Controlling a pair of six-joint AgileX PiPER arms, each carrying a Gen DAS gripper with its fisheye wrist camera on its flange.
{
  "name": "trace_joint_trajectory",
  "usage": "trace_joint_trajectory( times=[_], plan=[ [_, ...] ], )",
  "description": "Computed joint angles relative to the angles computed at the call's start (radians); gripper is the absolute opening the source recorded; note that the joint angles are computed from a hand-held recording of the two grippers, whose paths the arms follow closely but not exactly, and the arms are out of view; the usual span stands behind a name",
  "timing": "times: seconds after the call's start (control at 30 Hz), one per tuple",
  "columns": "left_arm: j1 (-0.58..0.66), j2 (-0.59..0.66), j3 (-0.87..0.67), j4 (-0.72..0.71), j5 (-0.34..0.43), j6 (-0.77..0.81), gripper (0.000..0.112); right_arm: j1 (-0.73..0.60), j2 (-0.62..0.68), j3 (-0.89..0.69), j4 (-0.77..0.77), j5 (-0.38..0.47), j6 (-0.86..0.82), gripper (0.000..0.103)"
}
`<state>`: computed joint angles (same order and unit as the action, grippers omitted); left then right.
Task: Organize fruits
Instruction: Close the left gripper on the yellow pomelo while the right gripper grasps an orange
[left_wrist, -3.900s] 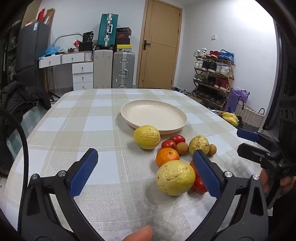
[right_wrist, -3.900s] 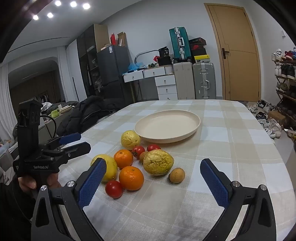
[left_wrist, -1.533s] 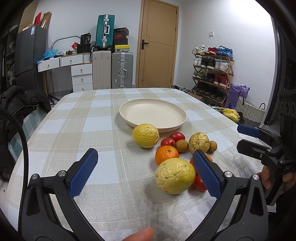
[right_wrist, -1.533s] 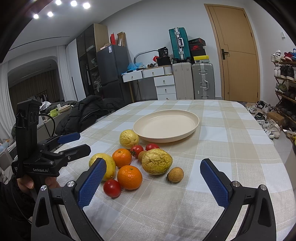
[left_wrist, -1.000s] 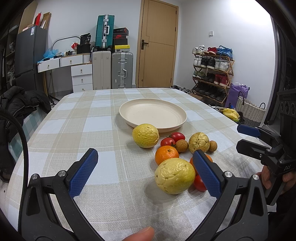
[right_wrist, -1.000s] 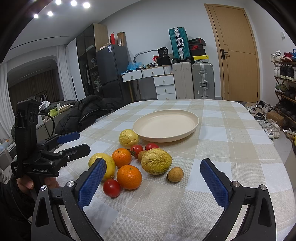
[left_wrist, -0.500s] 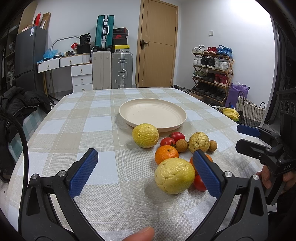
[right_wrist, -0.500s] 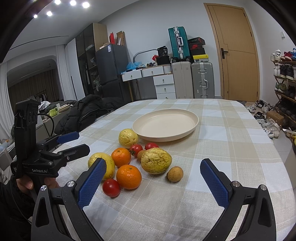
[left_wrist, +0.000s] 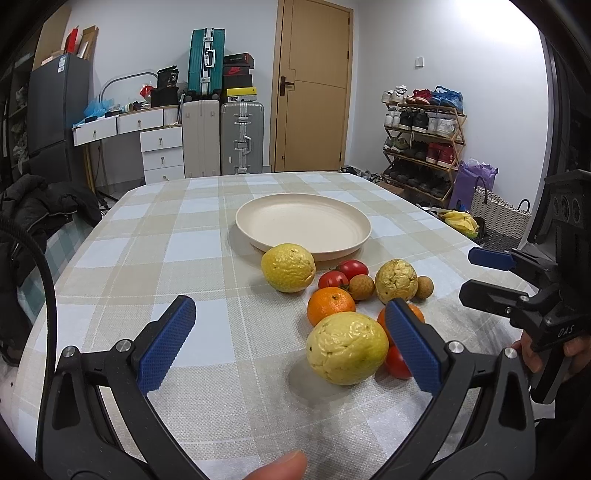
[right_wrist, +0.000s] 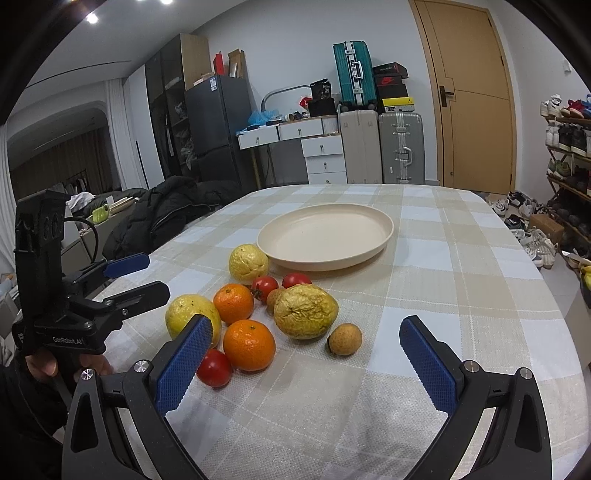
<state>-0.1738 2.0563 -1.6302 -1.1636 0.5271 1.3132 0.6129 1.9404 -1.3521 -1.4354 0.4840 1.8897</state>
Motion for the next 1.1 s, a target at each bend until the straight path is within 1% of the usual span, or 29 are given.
trace_joint_trajectory(
  times=[0.03, 0.13, 0.23, 0.33, 0.43, 0.5, 0.57, 0.67, 0.77, 0.8, 0.83, 0.9, 0.97, 1.0, 1.03, 1.07, 1.1],
  plan=[
    [0.000, -0.001, 0.001, -0.003, -0.002, 0.000, 0.102, 0.002, -0.001, 0.001, -0.003, 0.008, 0.001, 0.103],
    [0.000, 0.004, -0.003, -0.005, -0.004, 0.006, 0.102, 0.004, 0.002, -0.017, 0.054, 0.026, -0.056, 0.103],
    [-0.002, 0.002, -0.008, 0.015, -0.010, -0.010, 0.102, -0.003, 0.010, -0.048, 0.147, 0.040, -0.148, 0.103],
    [0.003, -0.001, -0.012, 0.036, 0.004, -0.027, 0.102, -0.018, 0.019, -0.080, 0.247, 0.057, -0.239, 0.103],
    [0.000, 0.002, -0.022, 0.068, -0.002, -0.054, 0.102, -0.042, 0.024, -0.096, 0.333, 0.053, -0.298, 0.103],
    [-0.007, 0.000, -0.031, 0.120, 0.002, -0.100, 0.102, -0.068, 0.023, -0.099, 0.427, 0.015, -0.369, 0.103],
    [-0.009, 0.009, -0.054, 0.182, 0.023, -0.144, 0.102, -0.084, 0.030, -0.113, 0.530, 0.003, -0.447, 0.103],
    [-0.010, 0.021, -0.079, 0.244, 0.055, -0.200, 0.102, -0.096, 0.036, -0.118, 0.624, -0.038, -0.518, 0.103],
    [-0.009, 0.031, -0.099, 0.287, 0.078, -0.239, 0.102, -0.082, 0.073, -0.179, 0.709, 0.010, -0.617, 0.103],
    [-0.019, 0.027, -0.092, 0.305, 0.067, -0.256, 0.102, -0.079, 0.085, -0.196, 0.732, 0.016, -0.643, 0.103],
    [-0.021, 0.032, -0.103, 0.329, 0.075, -0.279, 0.102, -0.074, 0.091, -0.203, 0.733, 0.013, -0.642, 0.103],
    [-0.018, 0.052, -0.140, 0.371, 0.120, -0.327, 0.102, -0.070, 0.102, -0.221, 0.760, 0.011, -0.675, 0.103],
    [-0.027, 0.068, -0.170, 0.410, 0.148, -0.372, 0.102, -0.065, 0.112, -0.239, 0.775, 0.022, -0.688, 0.102],
    [-0.028, 0.076, -0.184, 0.419, 0.159, -0.381, 0.102, -0.068, 0.114, -0.243, 0.799, 0.015, -0.704, 0.102],
    [-0.031, 0.079, -0.189, 0.425, 0.167, -0.388, 0.102, -0.074, 0.117, -0.246, 0.834, 0.002, -0.729, 0.098],
    [-0.030, 0.083, -0.195, 0.423, 0.180, -0.386, 0.102, -0.081, 0.119, -0.248, 0.871, -0.012, -0.760, 0.091],
    [-0.034, 0.085, -0.197, 0.420, 0.186, -0.383, 0.101, -0.088, 0.125, -0.258, 0.920, -0.019, -0.805, 0.088]
  ],
)
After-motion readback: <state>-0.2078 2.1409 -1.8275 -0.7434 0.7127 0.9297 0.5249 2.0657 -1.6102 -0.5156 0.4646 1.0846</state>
